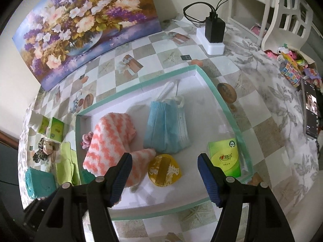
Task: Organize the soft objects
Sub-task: 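Withdraw both tools from the tray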
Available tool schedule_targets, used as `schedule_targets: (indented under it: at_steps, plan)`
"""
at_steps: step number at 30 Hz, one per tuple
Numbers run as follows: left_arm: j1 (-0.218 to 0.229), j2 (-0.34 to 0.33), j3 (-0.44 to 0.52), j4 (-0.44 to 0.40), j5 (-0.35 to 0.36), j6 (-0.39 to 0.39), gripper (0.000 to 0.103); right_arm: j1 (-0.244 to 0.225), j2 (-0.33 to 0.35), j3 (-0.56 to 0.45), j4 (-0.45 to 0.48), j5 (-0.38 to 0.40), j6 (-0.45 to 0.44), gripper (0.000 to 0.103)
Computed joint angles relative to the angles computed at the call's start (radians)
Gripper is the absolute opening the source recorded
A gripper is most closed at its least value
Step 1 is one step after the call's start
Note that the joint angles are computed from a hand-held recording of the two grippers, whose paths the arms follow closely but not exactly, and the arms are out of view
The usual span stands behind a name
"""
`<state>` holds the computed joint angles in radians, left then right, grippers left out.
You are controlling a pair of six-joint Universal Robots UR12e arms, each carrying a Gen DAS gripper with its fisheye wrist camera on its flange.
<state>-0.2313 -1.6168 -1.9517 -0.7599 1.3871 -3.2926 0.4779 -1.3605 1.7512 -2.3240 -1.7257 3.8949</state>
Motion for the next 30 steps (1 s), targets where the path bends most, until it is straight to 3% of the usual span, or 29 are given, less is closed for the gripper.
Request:
schedule_targets:
  at_steps: [3, 9, 12, 17, 22, 24, 30]
  plan:
    - [0.016, 0.004, -0.003, 0.014, 0.013, -0.046, 0.074, 0.003, 0.003, -0.004, 0.007, -0.002, -0.009, 0.071]
    - [0.045, 0.015, -0.011, 0.042, 0.101, -0.124, 0.076, 0.014, 0.017, -0.023, 0.025, -0.005, -0.036, 0.071]
    - [0.06, 0.024, -0.019, 0.064, 0.128, -0.154, 0.092, 0.021, 0.021, -0.029, 0.022, -0.005, -0.049, 0.074]
    - [0.076, 0.03, -0.024, 0.083, 0.174, -0.182, 0.094, 0.03, 0.025, -0.036, 0.018, -0.021, -0.058, 0.079]
    - [0.09, 0.034, -0.029, 0.083, 0.198, -0.201, 0.098, 0.043, 0.029, -0.043, 0.001, -0.053, -0.066, 0.099]
    - [0.091, 0.035, -0.03, 0.086, 0.223, -0.214, 0.098, 0.047, 0.03, -0.043, -0.02, -0.052, -0.078, 0.102]
    - [0.11, 0.047, -0.038, 0.09, 0.223, -0.23, 0.098, 0.064, 0.039, -0.057, -0.033, -0.071, -0.12, 0.102]
